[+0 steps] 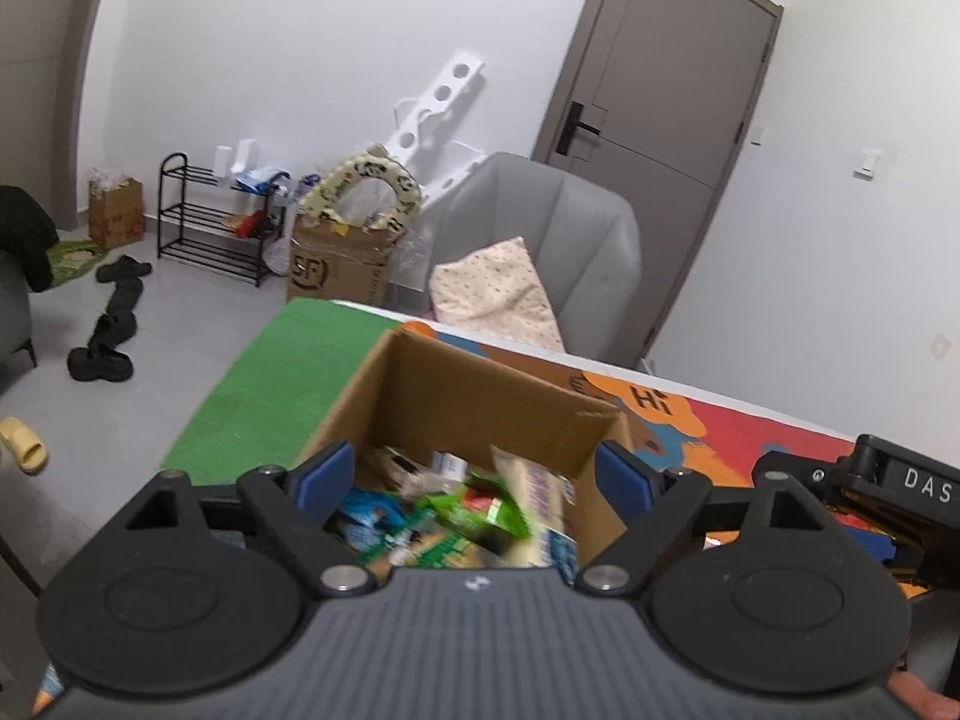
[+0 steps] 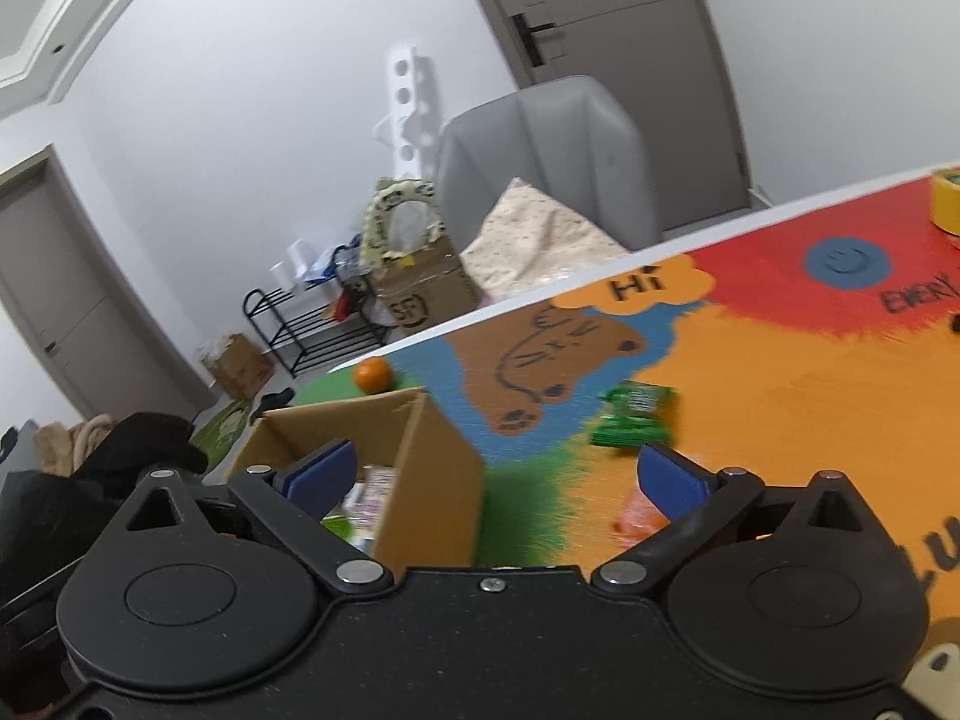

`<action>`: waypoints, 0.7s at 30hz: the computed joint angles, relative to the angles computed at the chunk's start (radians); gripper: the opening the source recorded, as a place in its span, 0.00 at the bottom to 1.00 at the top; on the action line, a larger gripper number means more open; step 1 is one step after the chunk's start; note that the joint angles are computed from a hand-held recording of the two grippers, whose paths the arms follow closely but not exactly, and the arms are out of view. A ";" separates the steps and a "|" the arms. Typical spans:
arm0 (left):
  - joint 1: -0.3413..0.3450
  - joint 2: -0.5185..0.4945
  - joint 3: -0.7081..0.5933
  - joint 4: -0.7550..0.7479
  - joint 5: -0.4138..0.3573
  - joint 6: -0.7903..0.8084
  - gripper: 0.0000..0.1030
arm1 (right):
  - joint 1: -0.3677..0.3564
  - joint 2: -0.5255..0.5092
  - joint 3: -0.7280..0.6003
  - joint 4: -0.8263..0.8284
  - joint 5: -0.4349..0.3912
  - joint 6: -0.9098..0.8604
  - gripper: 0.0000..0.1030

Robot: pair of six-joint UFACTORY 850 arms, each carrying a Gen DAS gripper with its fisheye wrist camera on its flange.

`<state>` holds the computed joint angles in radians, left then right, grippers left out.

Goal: Organize snacks
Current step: 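Move both grippers back from the box to the last candies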

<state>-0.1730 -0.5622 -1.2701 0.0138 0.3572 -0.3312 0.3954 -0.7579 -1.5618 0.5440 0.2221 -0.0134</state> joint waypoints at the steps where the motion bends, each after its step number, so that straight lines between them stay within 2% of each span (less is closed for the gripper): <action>1: -0.003 -0.001 -0.002 0.018 -0.008 -0.014 0.84 | 0.000 0.006 0.011 0.034 0.008 -0.028 1.00; 8: -0.036 -0.002 -0.016 -0.021 -0.039 0.045 0.84 | -0.012 0.056 0.104 -0.107 0.062 0.129 1.00; 11: -0.056 0.004 -0.008 -0.064 -0.023 0.092 0.84 | -0.027 0.070 0.131 -0.159 0.070 0.184 1.00; 21: -0.117 -0.015 -0.040 -0.150 -0.042 0.192 0.84 | -0.072 0.123 0.236 -0.283 0.123 0.320 1.00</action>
<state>-0.2899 -0.5777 -1.3096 -0.1362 0.3153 -0.1389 0.3237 -0.6349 -1.3256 0.2605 0.3455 0.3064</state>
